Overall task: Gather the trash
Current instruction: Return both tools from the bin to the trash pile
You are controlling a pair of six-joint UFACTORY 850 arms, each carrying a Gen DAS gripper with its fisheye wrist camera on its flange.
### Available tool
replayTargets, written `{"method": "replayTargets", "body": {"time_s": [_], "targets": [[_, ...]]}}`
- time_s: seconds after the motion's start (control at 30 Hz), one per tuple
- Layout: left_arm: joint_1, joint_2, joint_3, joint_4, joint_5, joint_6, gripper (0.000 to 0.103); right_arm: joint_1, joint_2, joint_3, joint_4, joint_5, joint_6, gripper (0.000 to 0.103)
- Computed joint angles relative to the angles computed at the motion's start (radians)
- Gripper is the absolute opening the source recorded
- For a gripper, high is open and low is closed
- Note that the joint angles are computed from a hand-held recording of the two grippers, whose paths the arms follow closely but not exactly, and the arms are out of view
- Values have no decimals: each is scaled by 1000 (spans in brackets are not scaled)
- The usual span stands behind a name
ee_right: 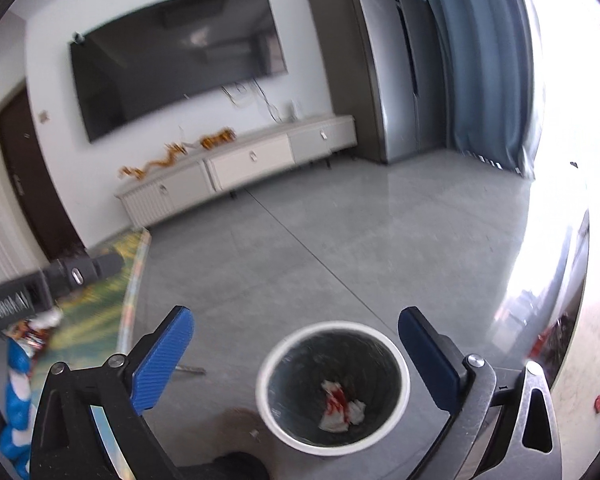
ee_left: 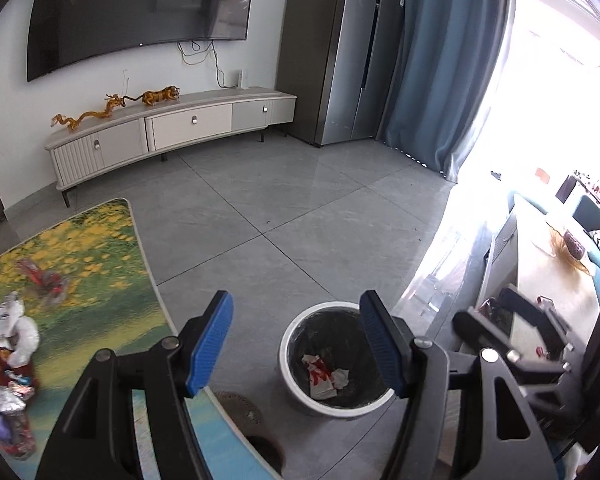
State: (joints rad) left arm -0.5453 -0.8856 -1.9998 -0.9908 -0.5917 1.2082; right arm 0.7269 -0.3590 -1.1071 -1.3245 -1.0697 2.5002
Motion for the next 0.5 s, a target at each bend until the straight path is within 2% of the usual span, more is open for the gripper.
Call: {"method": "replayTargets", "body": {"time_s": [0.13,0.23,0.5], "targets": [[30,103,143,-109,80,146,64,50,-8,-56,-54,-96,-31,103],[60,151,199,-180,95,218,64,78,-11,-84,-93,-138,-33,103],[166,267,337,-391,95,426,64,118,-40,-189,-162,-124,-124,103]]}}
